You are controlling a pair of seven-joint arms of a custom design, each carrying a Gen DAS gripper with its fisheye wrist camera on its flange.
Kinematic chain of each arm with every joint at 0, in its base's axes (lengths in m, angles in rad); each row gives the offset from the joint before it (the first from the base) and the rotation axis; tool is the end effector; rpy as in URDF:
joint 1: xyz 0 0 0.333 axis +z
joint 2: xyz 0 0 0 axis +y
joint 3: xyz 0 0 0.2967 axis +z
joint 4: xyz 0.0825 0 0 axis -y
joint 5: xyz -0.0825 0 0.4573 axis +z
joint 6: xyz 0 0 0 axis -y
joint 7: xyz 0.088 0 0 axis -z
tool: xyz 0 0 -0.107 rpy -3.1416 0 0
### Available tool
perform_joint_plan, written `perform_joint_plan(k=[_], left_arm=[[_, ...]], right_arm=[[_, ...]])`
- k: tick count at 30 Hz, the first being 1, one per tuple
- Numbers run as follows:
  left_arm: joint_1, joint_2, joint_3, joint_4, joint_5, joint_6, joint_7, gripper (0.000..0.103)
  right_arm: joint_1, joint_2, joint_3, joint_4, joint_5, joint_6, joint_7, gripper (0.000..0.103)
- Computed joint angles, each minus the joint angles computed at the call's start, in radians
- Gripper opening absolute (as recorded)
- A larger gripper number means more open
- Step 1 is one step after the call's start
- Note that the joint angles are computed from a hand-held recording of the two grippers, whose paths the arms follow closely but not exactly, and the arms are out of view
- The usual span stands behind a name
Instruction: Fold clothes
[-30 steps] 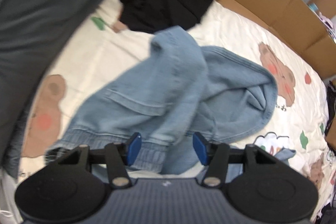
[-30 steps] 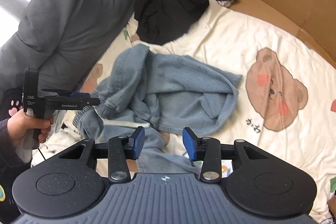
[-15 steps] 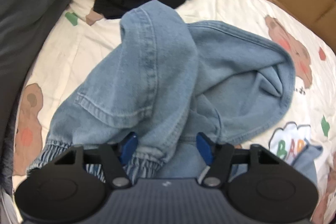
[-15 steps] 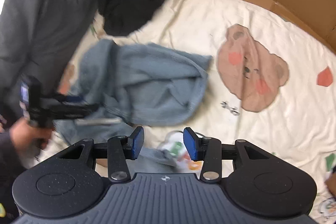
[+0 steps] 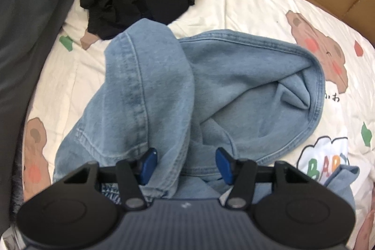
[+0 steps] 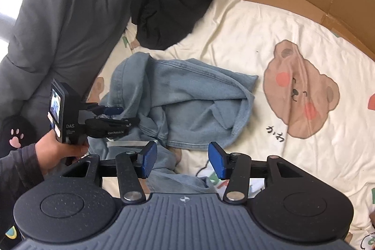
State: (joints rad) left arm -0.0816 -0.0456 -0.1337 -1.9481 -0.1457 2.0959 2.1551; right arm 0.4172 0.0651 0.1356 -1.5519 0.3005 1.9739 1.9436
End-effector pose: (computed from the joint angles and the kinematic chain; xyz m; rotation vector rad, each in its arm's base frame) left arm 0.6189 -0.1433 0.4743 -1.2268 2.7781 -0.3256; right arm 0.5720 0.3719 0.6189 -2.0103 1.8011 0.2407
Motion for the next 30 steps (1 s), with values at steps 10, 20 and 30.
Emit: perform_joint_plan(k=[10, 20, 30], left_arm=[[0.005, 0.016, 0.004, -0.016, 0.028, 0.033, 0.047, 0.011], [0.042, 0.066, 0.009, 0.121, -0.024, -0.019, 0.101, 0.004], [0.070, 0.163, 0.001, 0.296, -0.050, -0.021, 0.086, 0.004]], right_arm=[[-0.018, -0.047, -0.009, -0.065, -0.016, 0.004, 0.030, 0.056], [-0.011, -0.025, -0.004, -0.057, -0.038, -0.007, 0.047, 0.056], [0.002, -0.003, 0.002, -0.047, -0.037, -0.004, 0.033, 0.056]])
